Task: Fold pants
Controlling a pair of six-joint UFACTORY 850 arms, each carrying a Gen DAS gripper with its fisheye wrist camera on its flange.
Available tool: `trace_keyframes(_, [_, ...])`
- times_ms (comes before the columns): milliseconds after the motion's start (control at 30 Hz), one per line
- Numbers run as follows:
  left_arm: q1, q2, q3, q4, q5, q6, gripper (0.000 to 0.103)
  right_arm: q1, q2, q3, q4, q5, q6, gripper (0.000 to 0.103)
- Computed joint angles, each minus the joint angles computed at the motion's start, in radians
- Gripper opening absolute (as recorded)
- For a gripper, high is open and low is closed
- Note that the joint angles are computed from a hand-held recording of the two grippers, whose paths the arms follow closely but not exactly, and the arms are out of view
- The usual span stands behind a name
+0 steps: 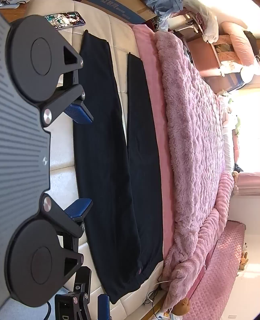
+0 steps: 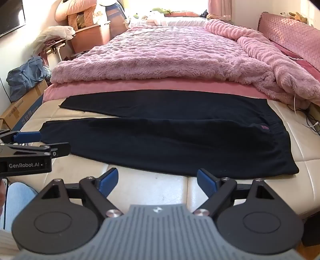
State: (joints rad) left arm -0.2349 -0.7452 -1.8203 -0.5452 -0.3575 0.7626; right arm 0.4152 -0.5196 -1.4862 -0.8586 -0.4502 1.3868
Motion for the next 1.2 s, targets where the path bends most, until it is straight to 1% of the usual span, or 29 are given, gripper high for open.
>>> trace_keyframes(133, [0.0,0.003,0.006,-0.014,0.003,0.019,0.098,0.0,0.001,0.001,0.003,-0.001,0.001,0.082])
trace_keyframes(167, [0.001,0.0,-0.001,0.0,-0.004,-0.003,0.098,0.0,0.002,0.002,-0.004,0.0,0.01,0.082])
trace_keyframes(300, [0.001,-0.001,-0.002,0.005,-0.004,-0.005,0.098,0.005,-0.002,0.0,-0.017,-0.003,0.026,0.082])
trace_keyframes(367, [0.001,0.0,-0.002,0.006,-0.004,-0.005,0.098,0.001,0.009,0.014,-0.015,0.007,0.026,0.082])
trace_keyframes(500, [0.0,-0.001,-0.002,0.007,-0.005,-0.008,0.098,0.0,0.007,0.008,0.003,0.007,0.003,0.082])
trace_keyframes(867, [-0.003,0.001,0.003,0.016,-0.001,-0.019,0.098,-0.001,0.007,0.01,-0.003,0.008,0.013,0.082])
trace_keyframes(1200, [-0.001,0.002,0.008,0.004,0.001,-0.002,0.098,-0.001,0.007,0.012,-0.009,0.011,0.021,0.082])
